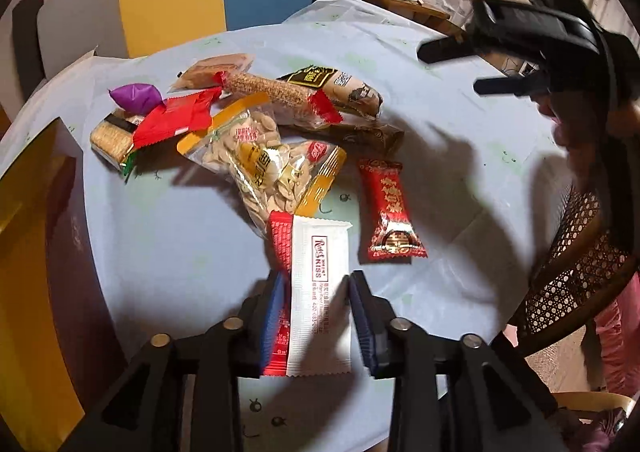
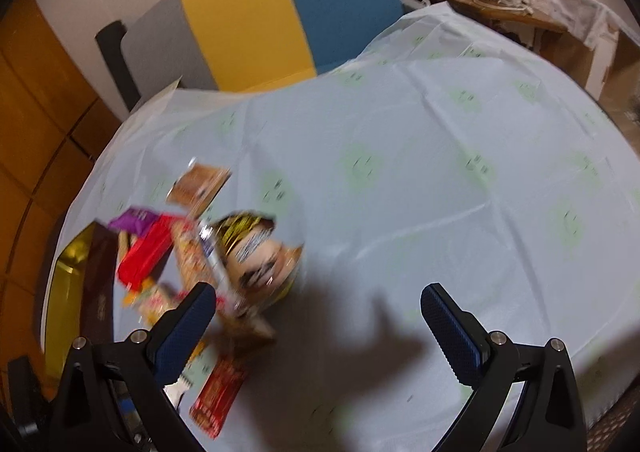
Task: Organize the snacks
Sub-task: 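Drop the white-and-red snack into the tray with left gripper while right grasps red candy bar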
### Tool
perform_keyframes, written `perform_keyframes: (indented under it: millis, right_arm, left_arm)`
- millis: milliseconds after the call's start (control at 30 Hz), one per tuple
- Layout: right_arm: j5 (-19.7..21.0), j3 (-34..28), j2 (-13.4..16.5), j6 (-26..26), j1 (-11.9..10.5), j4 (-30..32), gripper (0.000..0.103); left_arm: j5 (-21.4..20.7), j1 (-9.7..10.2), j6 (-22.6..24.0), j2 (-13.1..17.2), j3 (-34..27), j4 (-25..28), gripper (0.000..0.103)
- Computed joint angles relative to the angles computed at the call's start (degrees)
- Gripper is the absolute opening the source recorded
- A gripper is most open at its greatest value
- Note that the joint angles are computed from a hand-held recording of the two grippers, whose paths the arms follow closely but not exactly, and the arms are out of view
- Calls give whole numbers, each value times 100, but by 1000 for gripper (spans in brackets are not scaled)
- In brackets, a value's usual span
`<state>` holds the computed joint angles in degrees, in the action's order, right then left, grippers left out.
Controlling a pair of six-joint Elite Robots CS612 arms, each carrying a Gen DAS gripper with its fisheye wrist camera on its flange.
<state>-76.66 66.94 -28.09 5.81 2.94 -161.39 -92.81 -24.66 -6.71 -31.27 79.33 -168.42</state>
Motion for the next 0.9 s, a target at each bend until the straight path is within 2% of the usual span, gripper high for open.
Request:
perform_keyframes:
  millis: [67,100,133,200,267,400,500,567,633,667,733,800,900]
  right_arm:
    - [-72,134,-64,-196,70,143,98]
    - [-97,202,-93,-238,104,212,92]
    - [-74,251,-113,-266,128,279,84]
    - [27,388,-158,-325,174,387,77]
    - [123,519,-181,-321,220,462,74]
    - [328,708,-146,-31,289,194,71]
    - [259,753,-105,119,350,-31,68]
    - [179,734,-81,148,382,-45,67]
    - [-71,712,-58,68,445,-138,53]
    - [-202,685,-41,8,480,-158,50]
    - [-240,670,-30,-111,506,-184,40]
    - [-276,665,-37,-275,515,-146,38]
    - [-451,655,-29,-600,559,-105,38]
  left_arm:
    - [34,1,-56,4,39,-23,41]
    - [31,7,-49,-1,70,-96,41]
    - [13,24,-48,31,45,-148,39]
    - [-99,62,-123,41,74,-291,34]
    - [-171,85,-203,28,138,-439,32]
    - [-278,120,-339,-70,359,-819,32]
    - [-335,160,-472,-180,542,-1184,32]
    - [-356,216,-680,-276,665,-1407,32]
    - [-368,301,-944,-367,770,-1667,32]
    - [-354,347,-1086,-405,816,-1794,32]
    - [-295,459,-1426,-463,877,-2050,32]
    - [-94,579,-1781,-498,850,-2028,32]
    - [308,743,-2210,-455,636,-1695,32]
